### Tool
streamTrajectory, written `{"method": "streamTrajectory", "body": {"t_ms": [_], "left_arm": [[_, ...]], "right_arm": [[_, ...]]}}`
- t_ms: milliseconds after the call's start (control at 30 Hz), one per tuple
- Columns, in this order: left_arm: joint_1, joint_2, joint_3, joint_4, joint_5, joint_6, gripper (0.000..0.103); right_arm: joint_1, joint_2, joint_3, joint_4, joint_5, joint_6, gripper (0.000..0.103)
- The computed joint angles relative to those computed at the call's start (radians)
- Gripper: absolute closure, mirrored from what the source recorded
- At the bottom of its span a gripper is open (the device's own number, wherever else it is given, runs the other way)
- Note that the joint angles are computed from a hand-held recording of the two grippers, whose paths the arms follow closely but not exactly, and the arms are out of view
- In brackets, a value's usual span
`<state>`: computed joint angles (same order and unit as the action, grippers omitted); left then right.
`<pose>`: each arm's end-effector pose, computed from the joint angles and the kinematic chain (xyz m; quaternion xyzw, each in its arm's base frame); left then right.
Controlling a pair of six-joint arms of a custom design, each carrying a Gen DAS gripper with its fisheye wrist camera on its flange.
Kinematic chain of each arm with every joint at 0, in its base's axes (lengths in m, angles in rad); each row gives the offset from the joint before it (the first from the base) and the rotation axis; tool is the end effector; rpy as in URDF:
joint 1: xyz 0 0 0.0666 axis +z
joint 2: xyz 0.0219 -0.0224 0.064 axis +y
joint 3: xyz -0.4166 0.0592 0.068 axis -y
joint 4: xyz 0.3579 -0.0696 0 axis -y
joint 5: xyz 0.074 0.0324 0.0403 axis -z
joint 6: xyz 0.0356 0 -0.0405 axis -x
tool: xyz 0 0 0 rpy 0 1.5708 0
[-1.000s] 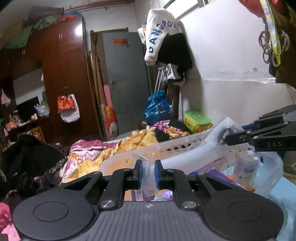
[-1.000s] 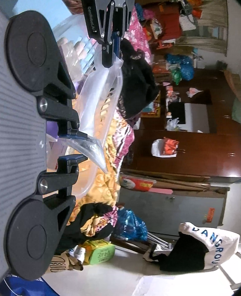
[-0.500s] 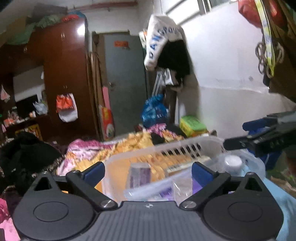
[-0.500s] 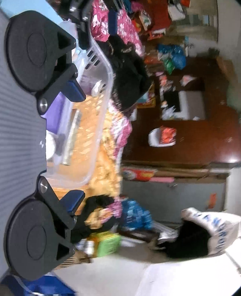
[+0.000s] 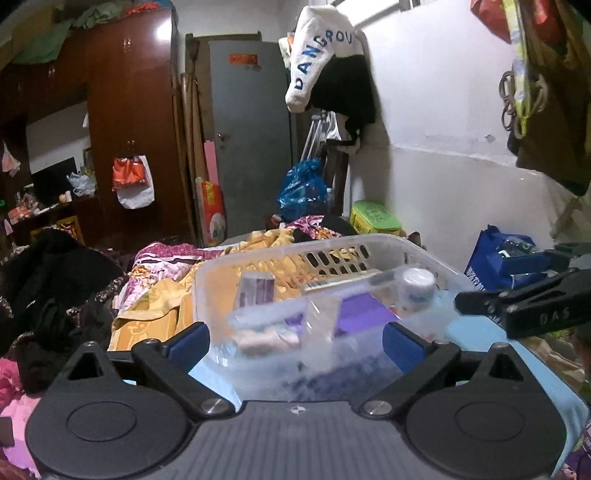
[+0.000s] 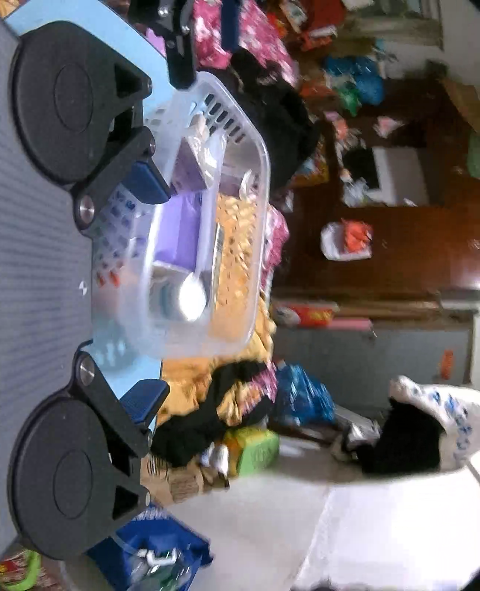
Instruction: Organize objects
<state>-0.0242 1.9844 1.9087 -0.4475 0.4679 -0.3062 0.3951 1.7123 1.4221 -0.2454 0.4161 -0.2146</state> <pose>0.6994 -0.0334 0.4047 0.2529 0.8118 -0.1304 0.5099 0.5433 0.2105 0.3765 0.0252 0.8560 -0.0259 0.5157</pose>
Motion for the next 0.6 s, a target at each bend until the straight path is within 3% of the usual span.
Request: {"method": "streamTrajectory", "body": {"t_ms": [167,233,300,367,400,433,467,500,600], "left_arm": [[0.027,-0.176,-0.386,0.348,0.039,0.093,0.002],[0.041,-0.244,-0.542,0.496,0.060,0.110,0.002],[0.043,-0.302,-0.686,0.636,0.028,0.108,0.002],[0.040,-0.329,-0.751,0.691,0.005,0.095,0.002],[0.040,-0.335,-0.759,0.685,0.021,0.098,0.002],[0.041,-0.337,-0.755,0.665,0.049,0.103,0.002],[0.041,-0.337,-0.743,0.634,0.072,0.098,0.002],[0.039,-0.339,-0.735,0.612,0.080,0.091,0.002],[0.030,-0.355,-0.751,0.603,0.045,0.068,0.002]], "right_arm": [[0.054,-0.141,-0.281,0.254,-0.019,-0.049,0.000],[0.088,-0.201,-0.413,0.403,-0.018,-0.047,0.000],[0.130,-0.234,-0.533,0.598,0.029,0.006,0.000],[0.171,-0.225,-0.633,0.846,0.108,0.053,0.000],[0.181,-0.215,-0.650,0.917,0.127,0.070,0.000],[0.183,-0.212,-0.654,0.938,0.127,0.070,0.000],[0.181,-0.211,-0.639,0.910,0.124,0.055,0.000],[0.179,-0.221,-0.611,0.830,0.121,0.039,0.000],[0.177,-0.226,-0.576,0.755,0.118,0.016,0.000]]}}
